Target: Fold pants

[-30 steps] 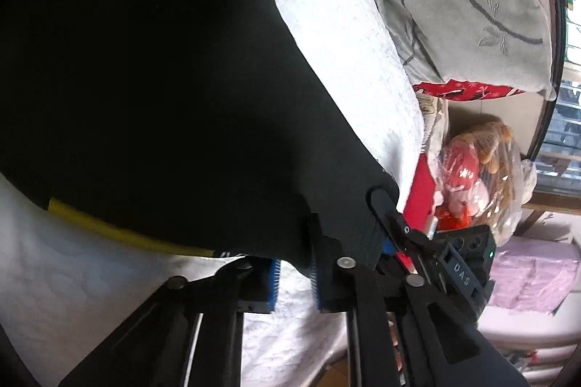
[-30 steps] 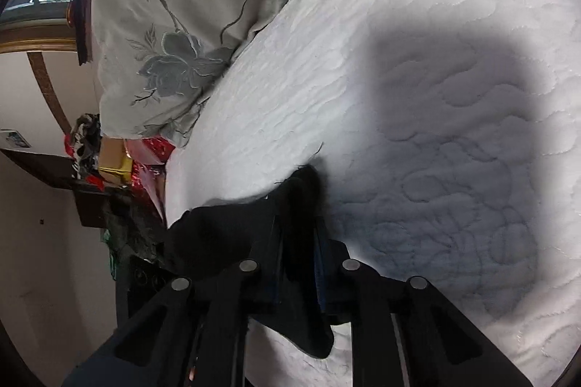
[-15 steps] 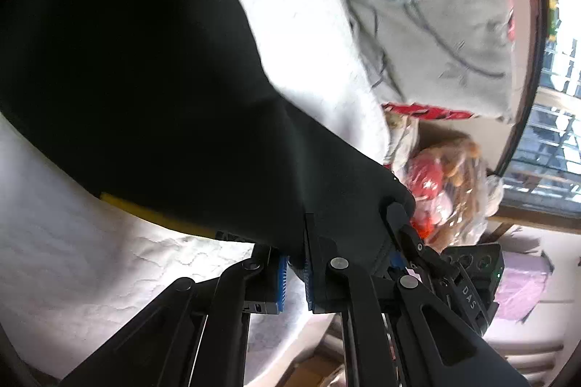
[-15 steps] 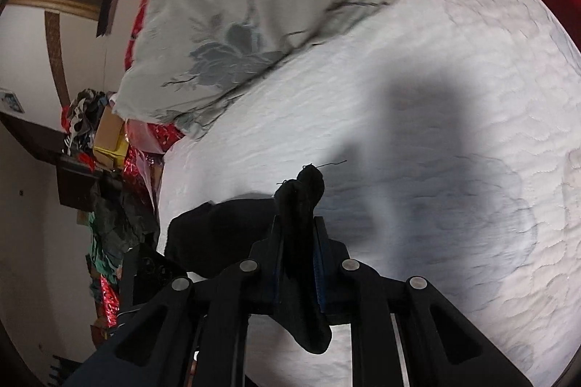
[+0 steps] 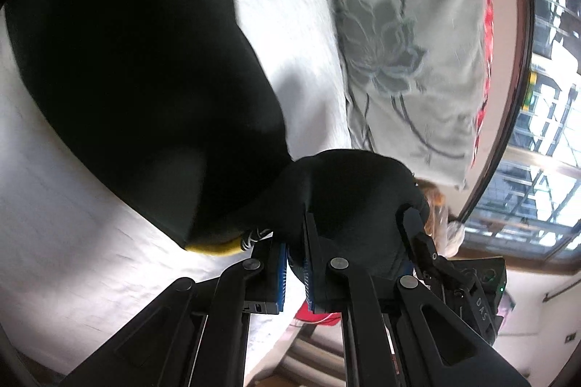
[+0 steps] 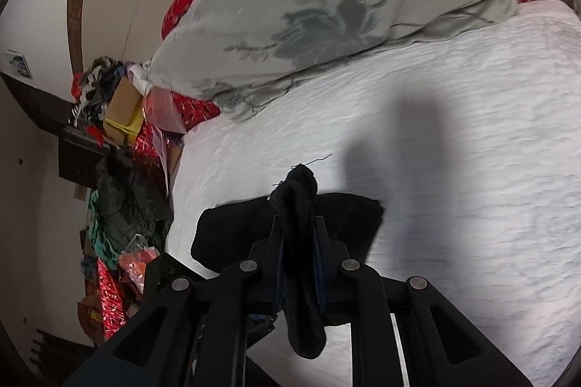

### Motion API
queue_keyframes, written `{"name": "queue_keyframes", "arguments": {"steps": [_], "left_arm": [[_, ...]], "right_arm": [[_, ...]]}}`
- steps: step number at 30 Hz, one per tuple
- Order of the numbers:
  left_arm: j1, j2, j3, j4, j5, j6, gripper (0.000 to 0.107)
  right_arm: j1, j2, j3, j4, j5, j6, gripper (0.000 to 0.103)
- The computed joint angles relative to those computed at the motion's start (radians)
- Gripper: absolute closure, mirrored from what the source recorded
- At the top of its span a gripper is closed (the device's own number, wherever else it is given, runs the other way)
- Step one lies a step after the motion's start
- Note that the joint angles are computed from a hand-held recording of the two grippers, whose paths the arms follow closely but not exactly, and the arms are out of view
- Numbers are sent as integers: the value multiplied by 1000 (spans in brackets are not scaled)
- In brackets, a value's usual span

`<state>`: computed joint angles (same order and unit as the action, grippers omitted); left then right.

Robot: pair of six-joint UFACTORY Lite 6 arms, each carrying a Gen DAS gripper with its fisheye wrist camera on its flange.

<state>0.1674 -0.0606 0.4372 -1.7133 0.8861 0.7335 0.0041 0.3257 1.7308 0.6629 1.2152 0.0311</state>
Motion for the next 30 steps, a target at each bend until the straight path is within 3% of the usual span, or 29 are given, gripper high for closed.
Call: {"name": "queue_keyframes", "arguments": {"steps": [6,12,16,20,21,25,28,30], "left_arm": [[279,93,-29,169,133,60,100],[413,245,35,247,205,97,99],[476,242,58,323,228,45,96],[589,86,59,495,187,-86,64],[623,53,64,532,189,-110,60],[723,2,138,637,224,-136,58],[745,-70,171,686,253,-112,56],[736,-115,194,695,273,-61,43]], "right_arm": [[156,81,21,-37,-93,109,89],[306,213,108,-90,-157,221,86],[377,300,195,-116,-176,291,81],[426,355,253,-149,-188,345,67],[430,359,261,-152,-190,349,67],[431,319,227,-126,-219,347,67],[413,195,117,-66,-285,307,67],[383,64,-18,3,-340,257,62]]}}
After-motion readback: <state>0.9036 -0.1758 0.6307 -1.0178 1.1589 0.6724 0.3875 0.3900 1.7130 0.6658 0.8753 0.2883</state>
